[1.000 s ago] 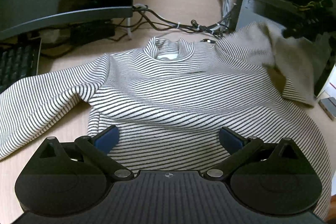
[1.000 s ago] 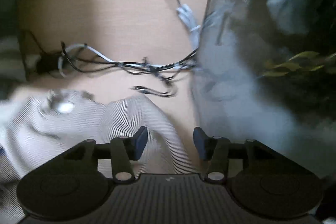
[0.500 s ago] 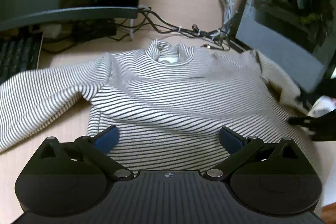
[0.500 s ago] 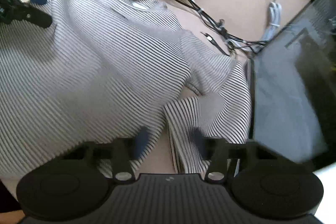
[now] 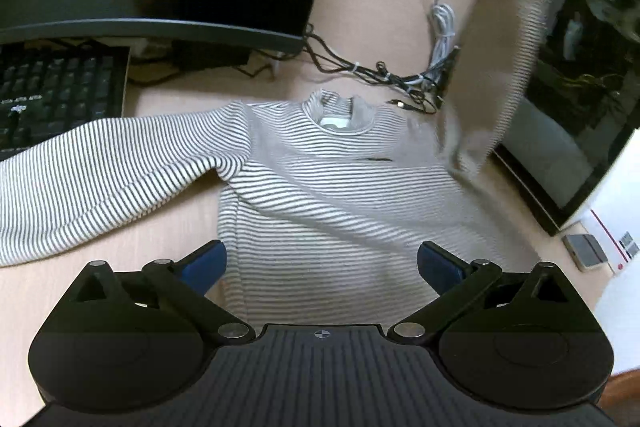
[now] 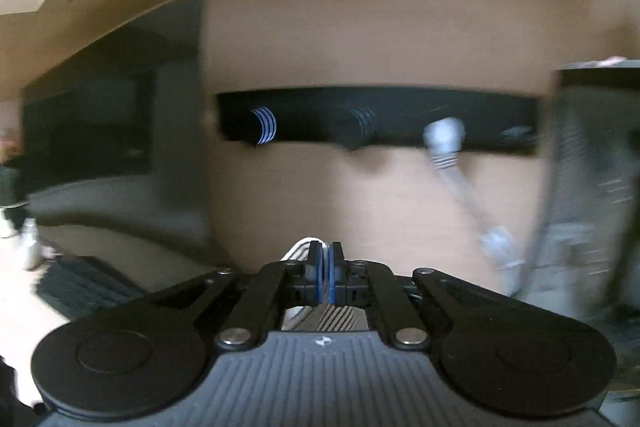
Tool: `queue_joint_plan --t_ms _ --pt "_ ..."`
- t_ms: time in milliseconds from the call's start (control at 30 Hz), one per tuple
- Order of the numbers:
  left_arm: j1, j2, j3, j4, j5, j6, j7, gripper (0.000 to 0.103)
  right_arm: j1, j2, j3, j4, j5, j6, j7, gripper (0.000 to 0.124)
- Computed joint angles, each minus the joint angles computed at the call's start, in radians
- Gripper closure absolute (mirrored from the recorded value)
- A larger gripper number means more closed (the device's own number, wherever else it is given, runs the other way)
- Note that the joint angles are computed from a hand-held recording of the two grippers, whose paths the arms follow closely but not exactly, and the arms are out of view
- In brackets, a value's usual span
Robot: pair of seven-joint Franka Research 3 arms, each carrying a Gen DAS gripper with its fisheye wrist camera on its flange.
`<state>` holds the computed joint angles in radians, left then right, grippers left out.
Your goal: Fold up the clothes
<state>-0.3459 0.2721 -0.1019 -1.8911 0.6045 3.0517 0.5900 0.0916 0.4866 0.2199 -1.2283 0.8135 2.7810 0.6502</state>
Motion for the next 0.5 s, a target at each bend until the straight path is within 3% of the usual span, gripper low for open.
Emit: queue_joint_plan --t_ms 133,333,433,500 --pt "-0.022 -0.035 0.028 -0.036 0.057 0.010 -0.044 0.000 0.063 0.098 -0.009 0.097 -0.082 -0.049 0.063 0.121" --pt "-0.010 -0.065 0.021 -0.068 0.101 -0.021 -0.105 0.000 0.106 0.173 -0.010 0.165 -0.170 -0.046 0.128 0.120" --pt "-0.011 -0.084 0.031 -0.079 0.154 -0.055 -0.187 0.000 0.102 0.174 0.008 0.150 -0.165 -0.016 0.139 0.113" --pt "-0.006 -0.097 0.036 -0.082 0.208 -0.084 -0.255 0.000 0.087 0.160 0.027 0.122 -0.147 0.005 0.129 0.101"
